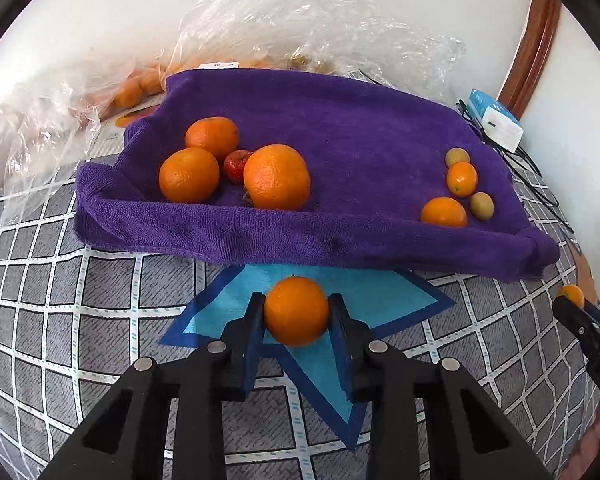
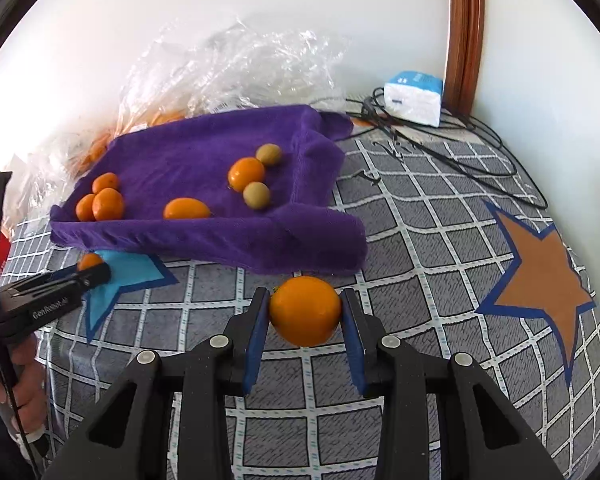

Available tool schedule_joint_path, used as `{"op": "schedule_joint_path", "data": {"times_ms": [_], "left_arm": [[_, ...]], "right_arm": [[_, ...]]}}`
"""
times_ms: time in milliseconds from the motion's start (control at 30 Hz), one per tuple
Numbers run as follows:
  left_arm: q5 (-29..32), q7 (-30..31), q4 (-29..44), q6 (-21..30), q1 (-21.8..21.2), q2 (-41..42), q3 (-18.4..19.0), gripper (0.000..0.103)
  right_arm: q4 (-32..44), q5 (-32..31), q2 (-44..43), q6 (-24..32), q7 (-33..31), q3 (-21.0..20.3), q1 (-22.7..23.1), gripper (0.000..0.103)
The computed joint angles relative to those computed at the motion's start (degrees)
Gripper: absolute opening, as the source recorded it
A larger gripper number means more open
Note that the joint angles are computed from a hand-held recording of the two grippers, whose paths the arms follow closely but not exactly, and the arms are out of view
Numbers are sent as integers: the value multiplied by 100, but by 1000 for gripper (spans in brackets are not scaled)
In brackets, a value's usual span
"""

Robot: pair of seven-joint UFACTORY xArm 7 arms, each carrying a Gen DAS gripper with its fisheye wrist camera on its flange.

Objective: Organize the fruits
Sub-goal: 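Grasp another orange with the left gripper while the right gripper holds its orange, then lower both oranges onto the purple towel and open both grippers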

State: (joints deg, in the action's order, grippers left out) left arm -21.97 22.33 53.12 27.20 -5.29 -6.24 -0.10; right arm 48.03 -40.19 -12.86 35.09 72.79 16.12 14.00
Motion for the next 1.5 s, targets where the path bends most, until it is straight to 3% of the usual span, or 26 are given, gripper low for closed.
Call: {"op": "schedule_joint_path", "data": {"times_ms": [167, 300, 567, 933, 1500], "left_arm": [[-454, 302, 276, 436, 113, 23, 169, 30], [-390, 343, 451, 667, 275, 19, 219, 29], [-762, 646, 843, 871, 443, 90, 298, 30], [-1000, 597, 1296, 979, 668, 458, 286, 29], [-285, -138, 2190, 710, 565, 1230, -151, 30]], "right_arm": [[214, -65, 174, 51, 33, -25, 0, 35], [465, -195, 360, 35, 153, -69, 25, 35], [1059, -427, 815, 86, 138, -243, 225, 35], [1657, -588, 1248, 325, -67, -490, 514, 35], [2167, 62, 2099, -256, -894, -977, 731, 35]]}}
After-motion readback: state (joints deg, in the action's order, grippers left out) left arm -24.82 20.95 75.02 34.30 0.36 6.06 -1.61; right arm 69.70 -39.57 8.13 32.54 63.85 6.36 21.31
